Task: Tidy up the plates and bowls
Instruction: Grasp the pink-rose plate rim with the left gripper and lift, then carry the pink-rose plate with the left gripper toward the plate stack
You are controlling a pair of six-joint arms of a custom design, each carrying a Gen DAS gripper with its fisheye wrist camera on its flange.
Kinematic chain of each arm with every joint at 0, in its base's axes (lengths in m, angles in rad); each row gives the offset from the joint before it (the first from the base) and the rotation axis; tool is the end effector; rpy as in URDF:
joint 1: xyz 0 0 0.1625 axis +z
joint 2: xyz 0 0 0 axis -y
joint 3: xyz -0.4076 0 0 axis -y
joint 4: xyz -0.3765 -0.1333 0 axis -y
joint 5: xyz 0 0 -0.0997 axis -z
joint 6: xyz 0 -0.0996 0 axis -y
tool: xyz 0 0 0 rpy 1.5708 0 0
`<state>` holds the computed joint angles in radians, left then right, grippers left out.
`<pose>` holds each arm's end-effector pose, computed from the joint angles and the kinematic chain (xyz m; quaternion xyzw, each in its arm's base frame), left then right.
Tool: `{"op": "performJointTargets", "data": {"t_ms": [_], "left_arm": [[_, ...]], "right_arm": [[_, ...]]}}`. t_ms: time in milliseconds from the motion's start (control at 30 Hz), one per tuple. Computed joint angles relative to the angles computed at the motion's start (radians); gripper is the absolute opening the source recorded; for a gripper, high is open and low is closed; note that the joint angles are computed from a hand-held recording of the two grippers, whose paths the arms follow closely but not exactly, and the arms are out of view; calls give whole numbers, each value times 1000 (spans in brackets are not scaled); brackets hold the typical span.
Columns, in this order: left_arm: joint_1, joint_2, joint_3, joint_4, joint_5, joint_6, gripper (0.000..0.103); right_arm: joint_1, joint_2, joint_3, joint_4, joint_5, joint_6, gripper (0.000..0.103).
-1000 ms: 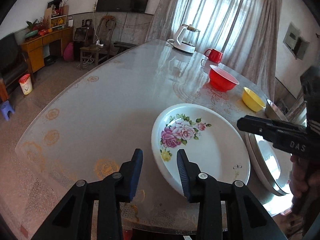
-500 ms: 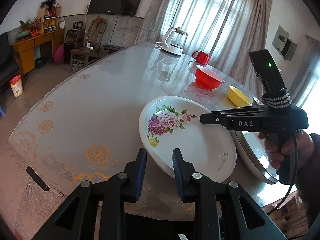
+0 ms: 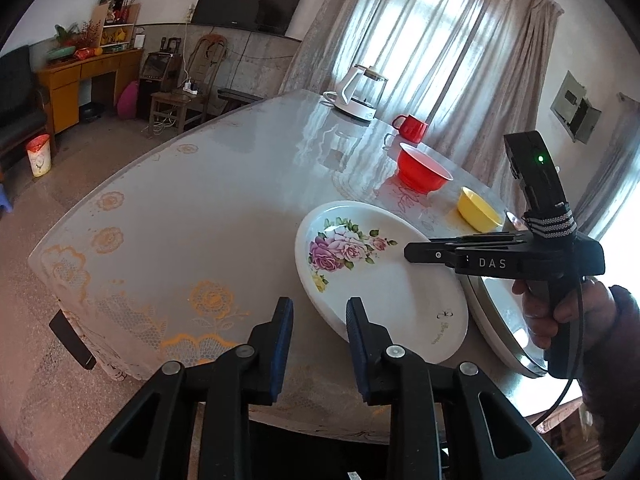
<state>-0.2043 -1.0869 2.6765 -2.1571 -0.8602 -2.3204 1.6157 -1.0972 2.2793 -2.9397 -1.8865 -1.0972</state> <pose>-0.2091 -0.1592 0.0222 -0.0603 0.8367 -0.4779 0.2605 0.1222 -0.4391 0.1023 0.5191 -0.8352 0.0010 0.1816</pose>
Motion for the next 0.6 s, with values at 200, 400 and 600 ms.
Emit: {"op": "performJointTargets", "data": {"t_ms": [200,400,600], "left_arm": [[6,17,-11,-7,-2,1,31],[-28,-14,-1,59,-30,-82,34],[-13,-6,1,13,-17,-45,34]], "right_arm": [[-1,1,2,2,-3,0,19],[1,6,-11,19,-5,-1,19],[0,6,-8,15,-5,-6,20]]}}
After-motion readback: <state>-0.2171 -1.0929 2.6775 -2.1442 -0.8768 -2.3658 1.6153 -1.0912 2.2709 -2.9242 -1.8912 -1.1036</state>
